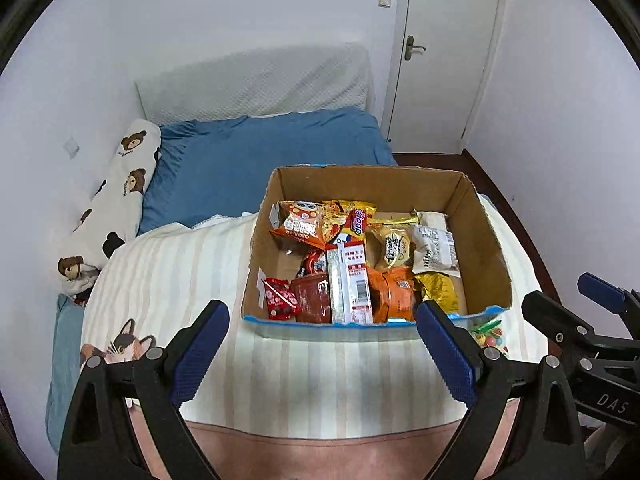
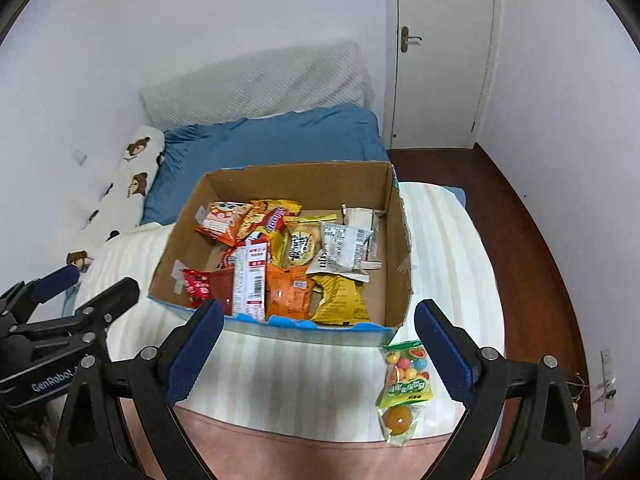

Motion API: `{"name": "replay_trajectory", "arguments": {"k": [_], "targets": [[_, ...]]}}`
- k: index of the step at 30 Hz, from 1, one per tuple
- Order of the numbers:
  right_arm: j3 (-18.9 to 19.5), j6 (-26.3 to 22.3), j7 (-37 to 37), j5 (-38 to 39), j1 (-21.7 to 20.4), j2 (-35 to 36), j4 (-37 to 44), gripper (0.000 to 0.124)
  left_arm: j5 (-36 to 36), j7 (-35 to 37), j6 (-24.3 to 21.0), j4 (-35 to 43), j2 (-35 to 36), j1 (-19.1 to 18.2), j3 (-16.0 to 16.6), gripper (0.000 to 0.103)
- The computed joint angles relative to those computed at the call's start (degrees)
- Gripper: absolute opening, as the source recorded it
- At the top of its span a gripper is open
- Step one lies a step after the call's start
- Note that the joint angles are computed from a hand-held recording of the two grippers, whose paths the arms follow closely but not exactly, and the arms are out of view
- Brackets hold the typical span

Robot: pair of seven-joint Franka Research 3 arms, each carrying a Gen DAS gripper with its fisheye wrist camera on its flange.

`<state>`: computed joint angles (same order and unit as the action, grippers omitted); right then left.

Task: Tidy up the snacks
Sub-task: 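Grasp the watermelon candy bag with the left gripper while the right grasps the egg-yolk pastry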

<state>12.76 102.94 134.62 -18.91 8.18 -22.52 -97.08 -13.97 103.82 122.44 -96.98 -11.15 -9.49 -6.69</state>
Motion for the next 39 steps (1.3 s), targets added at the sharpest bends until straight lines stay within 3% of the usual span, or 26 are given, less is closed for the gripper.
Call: {"name": "replay_trajectory", "arguments": {"k": [8,15,19,27,33,36,39], "targets": [[-3.72,2.71,4.88,8.59,-2.4,-12.05,-15.01,0.098,0.06,-1.72,-1.94,-6.2,-3.48,-0.87,-0.19,0.096],[-7.7,3.04,6.86,17.75,-7.25,-24.28,-33.34,0.098,0.53,-4.17,-6.32,-9.93,-0.64,-5.27,-3.91,0.096],[-8.78,3.25,4.96,19.56,-10.24,-29.87,-40.49,0.092,-0.49,-6.02,-9.55,-7.03,4.68,-8.26,-6.65,0.096],[-9.49,2.23,2.78,21.03,-15.22,-37.01,-49.89,0.092,-0.53,-13.56,-14.46,3.12,16.11,-11.83,-10.83,0.096],[-9.25,3.34,2.05,21.92,-17.27,-40.49,-54.68,0.075,2.94,-18.52,-16.31,8.53,22.3,-14.88,-12.94,0.095],[-8.89,3.69,1.73,22.3,-17.5,-41.06,-55.29,0.074,5.2,-20.5,-14.9,8.13,22.74,-15.89,-13.19,0.06],[-9.17,3.61,1.69,23.01,-17.73,-42.02,-55.15,0.074,5.68,-19.15,-13.6,5.65,20.92,-15.71,-13.3,0.052]]}}
